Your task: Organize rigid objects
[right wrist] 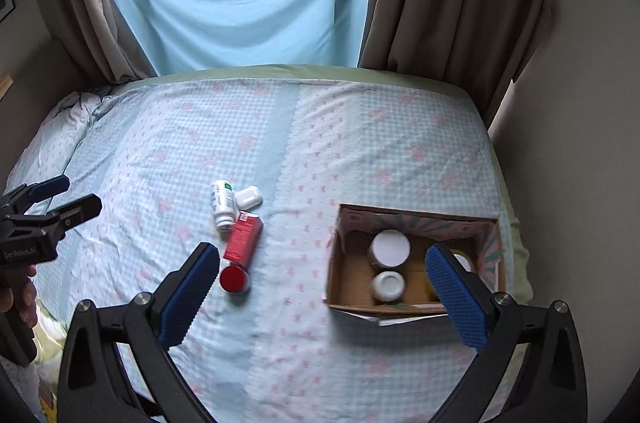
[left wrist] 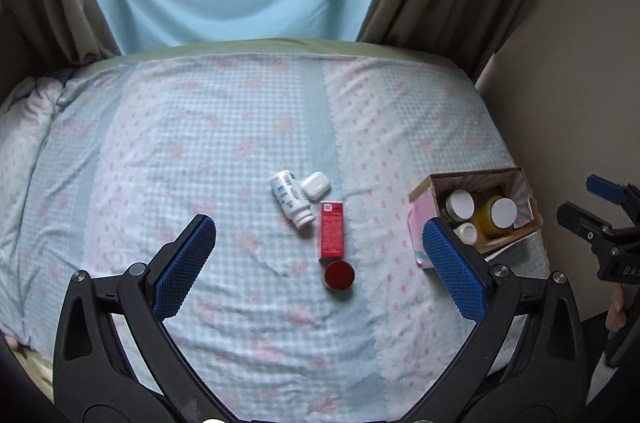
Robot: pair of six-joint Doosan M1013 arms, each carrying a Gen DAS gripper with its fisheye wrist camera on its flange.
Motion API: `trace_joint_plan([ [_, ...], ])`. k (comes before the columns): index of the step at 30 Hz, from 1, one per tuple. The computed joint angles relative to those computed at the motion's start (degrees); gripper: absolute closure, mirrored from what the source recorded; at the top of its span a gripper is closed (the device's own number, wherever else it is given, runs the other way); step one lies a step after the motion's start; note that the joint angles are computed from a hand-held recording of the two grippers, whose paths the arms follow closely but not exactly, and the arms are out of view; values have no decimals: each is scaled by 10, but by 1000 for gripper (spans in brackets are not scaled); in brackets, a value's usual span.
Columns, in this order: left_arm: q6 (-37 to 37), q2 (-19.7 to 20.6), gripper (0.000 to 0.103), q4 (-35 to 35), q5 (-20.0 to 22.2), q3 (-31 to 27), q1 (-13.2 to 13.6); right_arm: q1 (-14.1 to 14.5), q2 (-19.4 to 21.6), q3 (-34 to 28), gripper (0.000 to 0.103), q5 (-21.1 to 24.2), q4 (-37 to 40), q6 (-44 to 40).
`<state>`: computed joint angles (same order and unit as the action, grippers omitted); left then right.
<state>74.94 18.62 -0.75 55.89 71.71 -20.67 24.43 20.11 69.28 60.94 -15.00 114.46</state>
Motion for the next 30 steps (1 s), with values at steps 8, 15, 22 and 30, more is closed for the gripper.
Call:
trace_joint_plan([
  [8,22,38,0,-16,58,-45,43,30,45,-49,0,19,7,68],
  [15,-5,90,0,-33,86,-90,59,31,95,-86,0,42,37,70],
  [22,-27,170,3,-32,157,-159,61,21,162,-128,0,72,78,49],
  [30,-73,264,17,-64,226,-233,56,8,232,-165,4,99,122,42],
])
